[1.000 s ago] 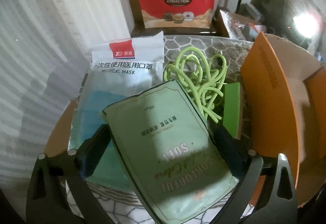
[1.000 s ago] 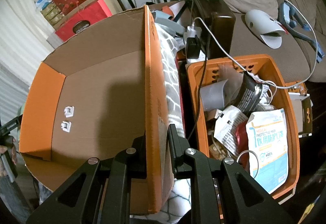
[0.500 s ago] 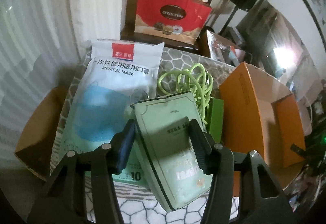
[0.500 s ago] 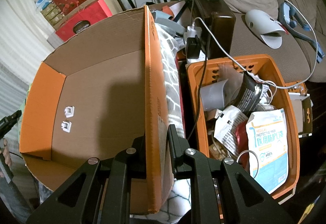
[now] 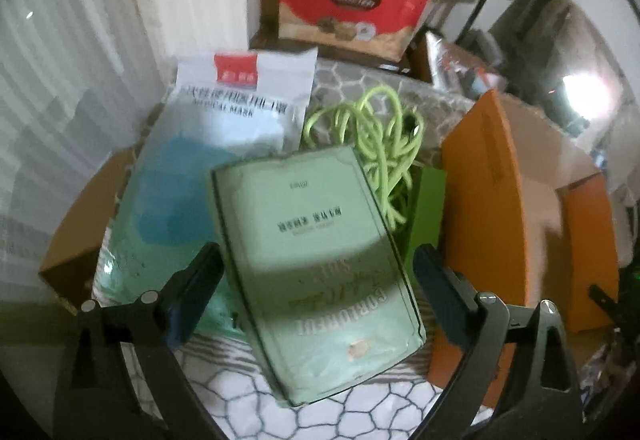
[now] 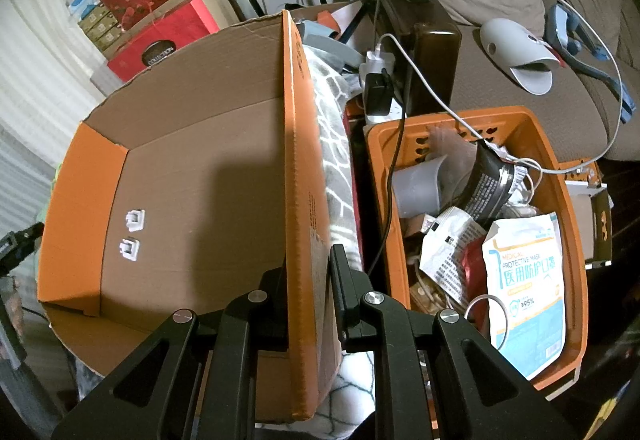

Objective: Organize objects
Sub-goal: 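Lift the green tissue pack with the left tool toward the box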

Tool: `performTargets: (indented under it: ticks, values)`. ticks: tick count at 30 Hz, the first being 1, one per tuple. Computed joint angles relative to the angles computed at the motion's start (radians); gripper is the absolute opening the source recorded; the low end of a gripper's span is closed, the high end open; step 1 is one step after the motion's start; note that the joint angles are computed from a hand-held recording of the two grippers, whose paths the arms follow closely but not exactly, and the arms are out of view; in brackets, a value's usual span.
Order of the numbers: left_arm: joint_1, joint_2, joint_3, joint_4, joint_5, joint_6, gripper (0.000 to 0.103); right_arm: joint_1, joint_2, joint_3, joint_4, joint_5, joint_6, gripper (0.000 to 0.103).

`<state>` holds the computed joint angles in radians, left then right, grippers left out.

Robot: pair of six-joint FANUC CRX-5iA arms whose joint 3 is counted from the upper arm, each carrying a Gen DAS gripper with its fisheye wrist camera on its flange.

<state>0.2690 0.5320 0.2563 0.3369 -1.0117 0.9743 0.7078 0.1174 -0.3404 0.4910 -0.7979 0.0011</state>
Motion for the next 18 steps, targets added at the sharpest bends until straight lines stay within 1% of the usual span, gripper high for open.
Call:
performTargets:
  ticks: [4,6,8,9,11,12,15,18]
  values:
    - [-0.035,-0.023,-0.039,-0.095,0.081,0.058,0.096,0.0,0.002,0.001,0.001,-0.002,0.0,0.015]
    - [-0.047,-0.033,-0.06,-0.124,0.117,0.064,0.097,-0.001,0.003,0.002,0.0,0.0,0.003,0.016]
    - [-0.053,-0.046,-0.094,-0.126,0.168,0.037,0.097,-0.002,0.004,0.002,-0.002,0.002,0.004,0.016]
    - [-0.051,-0.052,-0.113,-0.112,0.19,0.01,0.097,-0.003,0.004,0.002,-0.003,0.003,0.006,0.016]
    - [-0.038,-0.068,-0.167,-0.04,0.24,-0.069,0.093,-0.003,0.004,0.0,-0.002,0.006,0.004,0.016]
    - [-0.03,-0.071,-0.182,-0.005,0.246,-0.099,0.092,-0.002,0.004,0.001,-0.003,0.004,0.004,0.016]
    - [-0.007,-0.076,-0.205,0.071,0.236,-0.169,0.089,-0.001,0.005,0.001,-0.004,0.004,0.003,0.015]
    - [0.02,-0.076,-0.21,0.143,0.194,-0.217,0.088,0.002,0.004,-0.001,-0.003,0.006,-0.001,0.015]
